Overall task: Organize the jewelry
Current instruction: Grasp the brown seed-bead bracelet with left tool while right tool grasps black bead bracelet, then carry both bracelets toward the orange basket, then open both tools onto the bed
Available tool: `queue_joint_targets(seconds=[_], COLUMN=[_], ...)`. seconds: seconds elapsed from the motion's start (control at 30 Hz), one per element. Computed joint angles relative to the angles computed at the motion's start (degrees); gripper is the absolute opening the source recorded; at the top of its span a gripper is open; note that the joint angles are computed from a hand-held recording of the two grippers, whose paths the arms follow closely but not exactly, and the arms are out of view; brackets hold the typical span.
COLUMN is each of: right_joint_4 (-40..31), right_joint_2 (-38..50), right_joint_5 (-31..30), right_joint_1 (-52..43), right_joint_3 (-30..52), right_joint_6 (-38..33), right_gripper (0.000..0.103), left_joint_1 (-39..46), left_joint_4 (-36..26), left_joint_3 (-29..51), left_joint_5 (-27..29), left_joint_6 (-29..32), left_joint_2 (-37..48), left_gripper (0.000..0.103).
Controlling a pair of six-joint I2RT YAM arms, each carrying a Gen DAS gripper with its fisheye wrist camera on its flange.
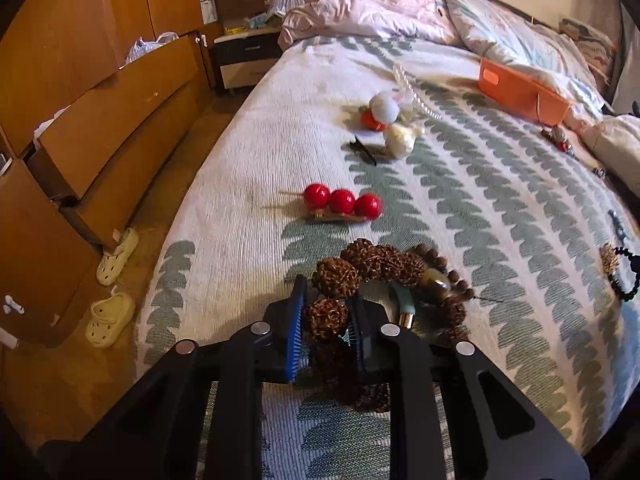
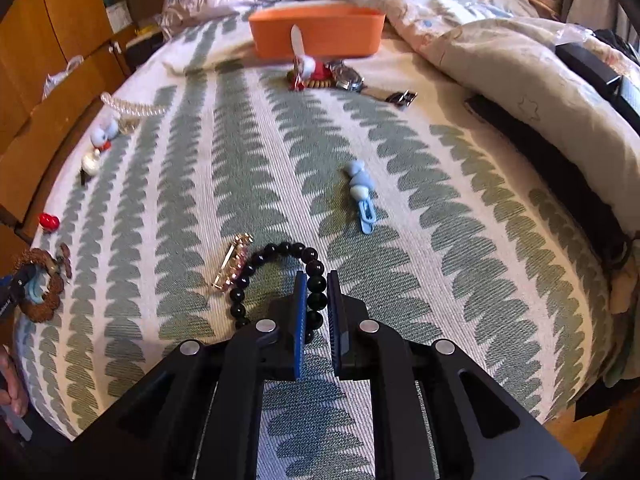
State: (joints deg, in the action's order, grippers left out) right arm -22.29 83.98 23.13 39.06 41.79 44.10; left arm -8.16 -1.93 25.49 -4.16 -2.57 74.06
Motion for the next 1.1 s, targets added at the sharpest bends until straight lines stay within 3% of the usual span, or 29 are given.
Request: queue_joint_targets(seconds=[0.6, 0.83, 1.1], right_joint_4=[2.0, 1.5, 1.7], right_joint_2=[-9.6, -8.6, -1.9], right_joint_5=[4.8, 4.8, 0.7], right_joint_1=[1.7, 0.0, -7.3], right_joint_3=[-2.1, 3.0, 13.7], right_joint_6=[-1.4, -6.0, -15.0], right_gripper=[0.01, 0.01, 0.01], left_joint_1=[-0.9, -1.2, -0.7], left_joint_4=[-3.7, -6.0, -9.0], left_joint_3=[0.9, 4.9, 15.3], left_joint_5=[2.1, 1.3, 3.5], left_joint_6=[-0.2, -0.3, -0.4], left_joint_2=[-9.0, -9.0, -2.2], left_gripper=[0.02, 0.02, 0.02])
